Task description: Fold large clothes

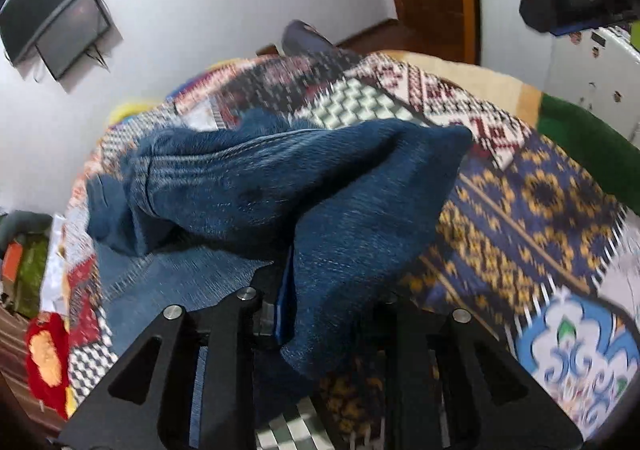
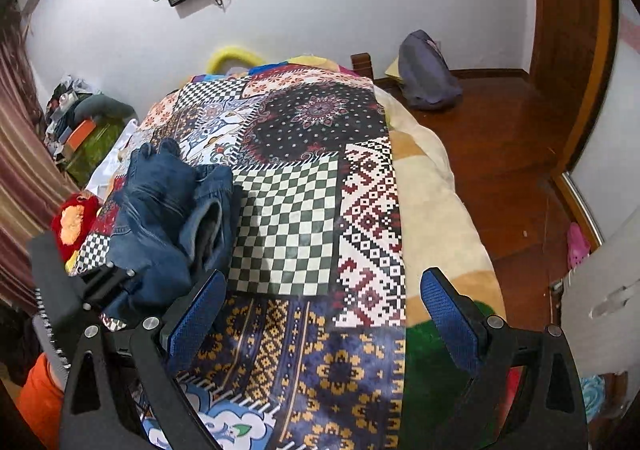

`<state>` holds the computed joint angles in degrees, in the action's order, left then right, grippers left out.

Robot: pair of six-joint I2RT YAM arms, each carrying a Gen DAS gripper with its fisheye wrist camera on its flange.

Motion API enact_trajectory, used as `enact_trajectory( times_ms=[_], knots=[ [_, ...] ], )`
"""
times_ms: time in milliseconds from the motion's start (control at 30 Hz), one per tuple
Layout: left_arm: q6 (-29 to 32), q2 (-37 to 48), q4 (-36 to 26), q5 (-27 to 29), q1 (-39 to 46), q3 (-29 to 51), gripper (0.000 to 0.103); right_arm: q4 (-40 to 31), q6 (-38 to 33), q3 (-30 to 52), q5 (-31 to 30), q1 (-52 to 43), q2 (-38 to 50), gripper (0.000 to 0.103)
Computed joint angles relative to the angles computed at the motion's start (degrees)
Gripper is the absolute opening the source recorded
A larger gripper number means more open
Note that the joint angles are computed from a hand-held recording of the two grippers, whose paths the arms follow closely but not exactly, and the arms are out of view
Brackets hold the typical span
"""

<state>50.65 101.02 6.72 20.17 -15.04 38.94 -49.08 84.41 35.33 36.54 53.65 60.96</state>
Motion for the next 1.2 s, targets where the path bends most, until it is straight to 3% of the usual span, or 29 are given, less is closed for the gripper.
enact_trajectory(
  times_ms=[167,233,433,500,600,733,867,1033,1200],
  knots=[
    [4.03,-0.71,-11.75,4.34,3.69,3.77,0.040,2.13,-1.85,1.47,-0.30,0.82,2.84,0.097],
    [4.96,-0.35,-21.33,7.18,5.89,7.96,0.065,4.56,-3.59,2.20,-0.68,0.59,4.51,0.097],
    [6.02,-2.55,-34.04,13.92,15.56,13.52,0.070,10.89,-10.05,6.53,-1.41,-0.02,10.23,0.097],
    [5.69,-1.82,-34.91,15.96,18.96,16.23,0.078,13.36,-13.60,8.58,-1.90,-0.99,12.62,0.097],
    [2.92,-0.33,-31.44,16.96,23.01,19.34,0.089,16.79,-18.32,11.49,-3.26,-2.84,16.59,0.097],
    [-1.73,5.55,-26.86,13.18,24.52,24.30,0.091,23.48,-25.54,15.68,-7.52,-6.82,24.12,0.097],
    [-3.57,13.52,-28.66,10.34,24.78,30.82,0.091,28.09,-31.49,21.21,-13.50,-11.35,33.23,0.097],
    [-5.12,22.02,-32.66,12.00,25.70,37.13,0.103,28.38,-38.87,31.30,-21.80,-17.78,45.37,0.097],
    [-5.38,25.99,-36.14,14.40,26.51,40.75,0.103,24.16,-43.68,38.38,-21.21,-23.33,52.56,0.097]
  ],
)
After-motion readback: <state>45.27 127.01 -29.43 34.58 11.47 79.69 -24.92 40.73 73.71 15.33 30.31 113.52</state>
